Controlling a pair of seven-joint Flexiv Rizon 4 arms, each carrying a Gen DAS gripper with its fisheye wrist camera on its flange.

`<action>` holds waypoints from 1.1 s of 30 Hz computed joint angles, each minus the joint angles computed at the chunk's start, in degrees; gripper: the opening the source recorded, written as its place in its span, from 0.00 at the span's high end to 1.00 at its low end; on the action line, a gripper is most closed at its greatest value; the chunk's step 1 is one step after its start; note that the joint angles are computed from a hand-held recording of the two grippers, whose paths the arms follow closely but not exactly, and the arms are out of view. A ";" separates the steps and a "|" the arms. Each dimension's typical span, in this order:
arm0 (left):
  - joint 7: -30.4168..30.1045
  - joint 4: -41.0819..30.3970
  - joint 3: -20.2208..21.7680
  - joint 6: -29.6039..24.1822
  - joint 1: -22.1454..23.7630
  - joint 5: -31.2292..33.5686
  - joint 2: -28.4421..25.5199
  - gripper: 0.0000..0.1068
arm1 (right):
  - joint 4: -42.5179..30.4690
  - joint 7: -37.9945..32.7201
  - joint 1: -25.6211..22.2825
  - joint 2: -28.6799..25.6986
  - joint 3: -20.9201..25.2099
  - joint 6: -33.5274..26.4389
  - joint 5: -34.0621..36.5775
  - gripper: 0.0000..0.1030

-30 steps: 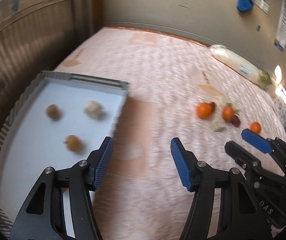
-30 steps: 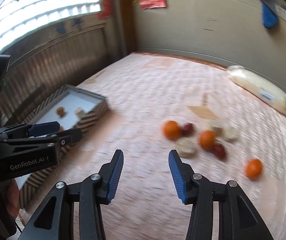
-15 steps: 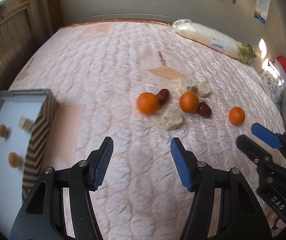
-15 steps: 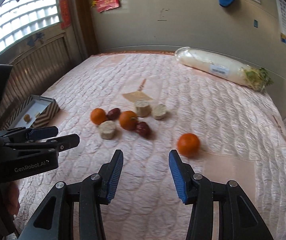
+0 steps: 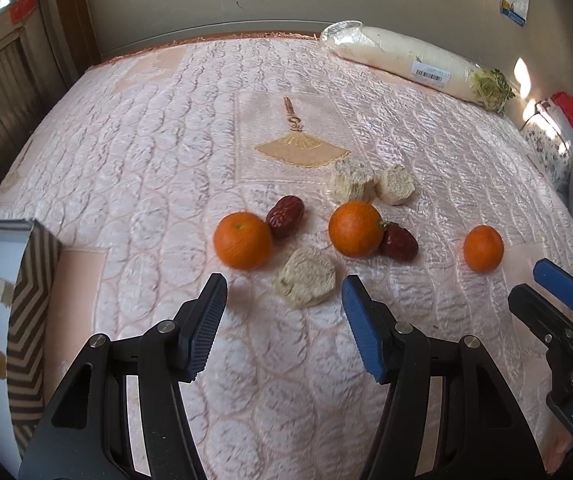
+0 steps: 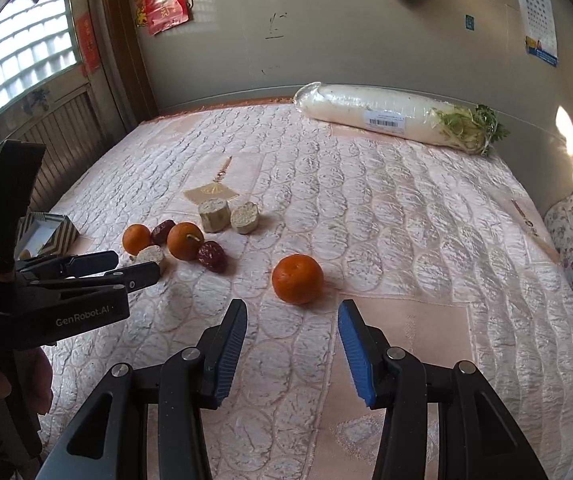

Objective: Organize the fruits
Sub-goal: 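Return both grippers toward the oranges and pale chunks, then grasp a pale round chunk with the left gripper while the right grasps an orange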

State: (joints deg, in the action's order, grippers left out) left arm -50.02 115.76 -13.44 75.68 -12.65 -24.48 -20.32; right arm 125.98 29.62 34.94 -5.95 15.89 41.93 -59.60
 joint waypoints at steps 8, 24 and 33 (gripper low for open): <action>-0.06 -0.73 -1.29 1.70 0.57 0.53 -1.75 0.44 | 0.21 -0.13 -0.67 -0.81 -0.68 1.36 -0.74 0.56; 1.43 0.10 -2.66 4.04 1.37 0.26 -1.97 0.47 | 0.57 1.94 -2.77 -3.53 -3.05 6.27 -4.27 0.56; 4.48 1.59 -4.90 3.09 3.74 -4.01 -0.60 0.73 | 1.10 5.56 -3.10 -3.16 -3.42 7.14 -7.03 0.70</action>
